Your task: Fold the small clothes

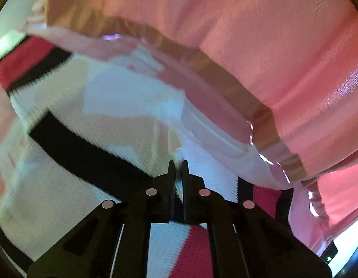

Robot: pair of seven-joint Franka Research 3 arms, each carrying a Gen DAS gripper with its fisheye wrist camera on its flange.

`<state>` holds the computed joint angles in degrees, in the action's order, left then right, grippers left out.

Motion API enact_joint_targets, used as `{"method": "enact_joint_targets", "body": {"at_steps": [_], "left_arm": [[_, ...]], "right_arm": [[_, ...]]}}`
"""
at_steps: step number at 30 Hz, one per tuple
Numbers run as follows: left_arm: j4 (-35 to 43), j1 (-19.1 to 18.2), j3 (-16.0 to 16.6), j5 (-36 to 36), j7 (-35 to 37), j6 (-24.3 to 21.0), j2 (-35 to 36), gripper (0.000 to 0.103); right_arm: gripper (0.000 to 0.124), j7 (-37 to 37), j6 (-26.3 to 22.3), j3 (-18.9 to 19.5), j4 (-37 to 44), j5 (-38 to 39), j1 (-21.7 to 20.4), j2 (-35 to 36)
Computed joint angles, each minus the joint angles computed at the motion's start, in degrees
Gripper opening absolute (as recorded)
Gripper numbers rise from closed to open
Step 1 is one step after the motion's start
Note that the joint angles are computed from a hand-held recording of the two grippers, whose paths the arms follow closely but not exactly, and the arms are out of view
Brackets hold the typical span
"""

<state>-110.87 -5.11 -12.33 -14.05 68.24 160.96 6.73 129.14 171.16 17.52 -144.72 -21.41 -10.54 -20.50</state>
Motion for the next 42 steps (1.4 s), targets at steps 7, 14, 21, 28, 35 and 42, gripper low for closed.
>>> {"method": "enact_joint_targets", "body": {"at_steps": [7, 14, 21, 28, 35, 42], "left_arm": [[1.11, 1.27, 4.28, 15.03, -8.07, 0.19, -0.31, 0.004], [1.76, 2.14, 4.89, 22.71, -9.86, -2.22, 1.77, 0.005], [2.41, 2.18, 5.1, 26.73, -10.84, -5.44, 3.16, 0.005], [-0.19, 0.65, 6.22, 35.81, -17.67, -4.72, -1.39, 0.008], [1.16, 0.56, 4.89, 42.48, -20.48, -5.25, -0.31, 0.012], [3.22, -2.13, 6.22, 47.38, -20.79, -9.79, 3.72, 0.013]], "right_arm": [[0.06, 1.19, 0.58, 1.44, 1.74, -1.84, 0.21, 2.31], [0.017, -0.55, -2.57, -3.05, 5.16, 0.22, 6.63, 7.43], [0.015, 2.14, -8.05, -6.18, 5.07, -0.86, 9.51, 6.67], [0.021, 6.32, -1.34, 0.03, -0.38, -3.21, 5.15, -4.83], [0.0, 0.12, -3.42, -2.51, 6.39, 5.25, 10.12, 7.96], [0.0, 7.55, -4.31, -2.87, 5.75, -5.53, 9.74, 6.15]]}}
